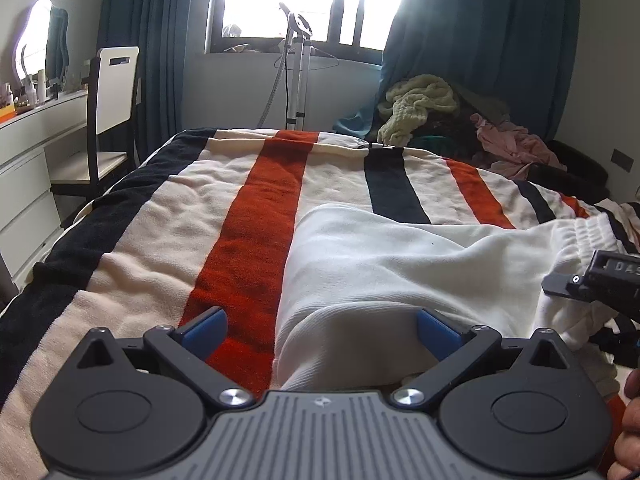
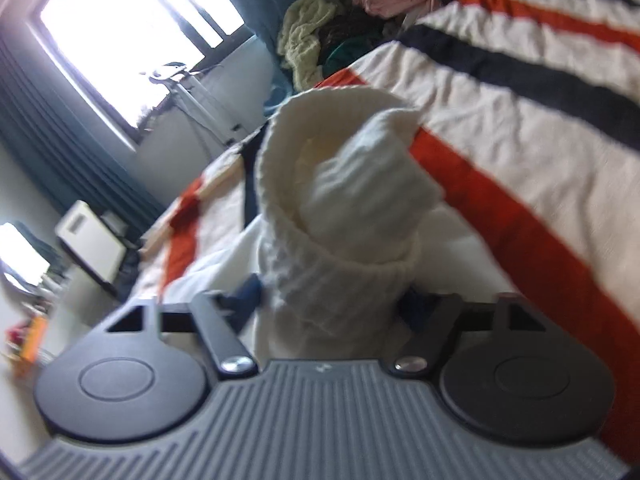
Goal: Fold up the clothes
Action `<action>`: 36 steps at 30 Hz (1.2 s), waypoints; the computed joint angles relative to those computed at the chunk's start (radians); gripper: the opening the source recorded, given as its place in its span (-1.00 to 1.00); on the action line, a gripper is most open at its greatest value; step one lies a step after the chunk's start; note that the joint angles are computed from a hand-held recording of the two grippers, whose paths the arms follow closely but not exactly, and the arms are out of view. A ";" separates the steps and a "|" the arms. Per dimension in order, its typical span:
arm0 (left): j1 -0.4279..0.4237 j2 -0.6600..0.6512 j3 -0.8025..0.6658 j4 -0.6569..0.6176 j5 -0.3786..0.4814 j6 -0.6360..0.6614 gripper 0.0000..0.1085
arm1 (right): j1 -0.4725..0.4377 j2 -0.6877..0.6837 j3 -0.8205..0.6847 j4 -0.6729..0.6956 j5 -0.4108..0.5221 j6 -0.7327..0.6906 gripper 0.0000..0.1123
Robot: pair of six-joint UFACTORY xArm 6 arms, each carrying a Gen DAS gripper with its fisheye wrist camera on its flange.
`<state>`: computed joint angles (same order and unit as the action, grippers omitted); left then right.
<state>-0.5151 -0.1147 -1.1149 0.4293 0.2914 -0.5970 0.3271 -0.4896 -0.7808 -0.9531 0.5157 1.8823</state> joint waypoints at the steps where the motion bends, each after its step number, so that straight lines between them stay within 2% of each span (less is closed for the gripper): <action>1: -0.001 -0.001 0.005 -0.008 -0.004 0.002 0.88 | -0.003 -0.011 0.008 -0.014 0.001 0.023 -0.24; 2: 0.000 -0.002 0.010 -0.019 -0.011 0.005 0.88 | -0.006 -0.024 0.016 -0.031 0.002 0.047 -0.36; 4: 0.003 -0.006 0.024 -0.044 -0.030 0.008 0.88 | -0.020 -0.066 0.042 -0.109 -0.027 0.138 -0.46; 7: 0.010 -0.021 0.051 -0.105 -0.067 0.033 0.89 | -0.046 -0.136 0.072 -0.235 -0.067 0.273 -0.49; 9: 0.012 -0.029 0.065 -0.139 -0.078 0.050 0.89 | -0.055 -0.183 0.093 -0.235 -0.065 0.270 -0.49; 12: 0.006 -0.034 0.084 -0.260 -0.107 0.133 0.89 | -0.041 -0.210 0.109 -0.089 0.038 0.159 -0.48; 14: -0.002 -0.034 0.090 -0.330 -0.116 0.185 0.89 | -0.068 -0.204 0.132 0.044 0.054 0.110 -0.47; 16: -0.004 -0.035 0.097 -0.334 -0.124 0.190 0.89 | -0.097 -0.192 0.163 0.156 0.021 0.103 -0.43; 19: -0.001 -0.042 0.109 -0.341 -0.130 0.191 0.89 | -0.069 -0.186 0.153 0.129 0.060 0.124 -0.37; 22: 0.000 -0.048 0.111 -0.428 -0.119 0.234 0.89 | -0.042 -0.192 0.139 0.121 0.093 0.101 -0.37; 26: 0.008 -0.056 0.122 -0.461 -0.126 0.229 0.89 | -0.026 -0.207 0.148 0.115 0.119 0.123 -0.33; 28: 0.011 -0.060 0.125 -0.448 -0.127 0.211 0.89 | 0.009 -0.198 0.127 0.092 0.184 0.143 -0.22; 31: 0.012 -0.064 0.128 -0.452 -0.126 0.201 0.89 | 0.091 -0.164 0.065 0.079 0.375 0.148 0.43; 32: 0.012 -0.065 0.129 -0.454 -0.125 0.198 0.89 | 0.105 -0.158 0.056 0.075 0.407 0.148 0.51; 33: 0.011 -0.065 0.128 -0.459 -0.124 0.197 0.89 | 0.098 -0.160 0.062 0.080 0.398 0.139 0.49; 34: 0.011 -0.066 0.128 -0.465 -0.123 0.196 0.89 | 0.074 -0.170 0.084 0.112 0.347 0.161 0.48; 36: 0.010 -0.066 0.129 -0.504 -0.121 0.212 0.89 | -0.011 -0.202 0.161 0.189 0.158 0.169 0.50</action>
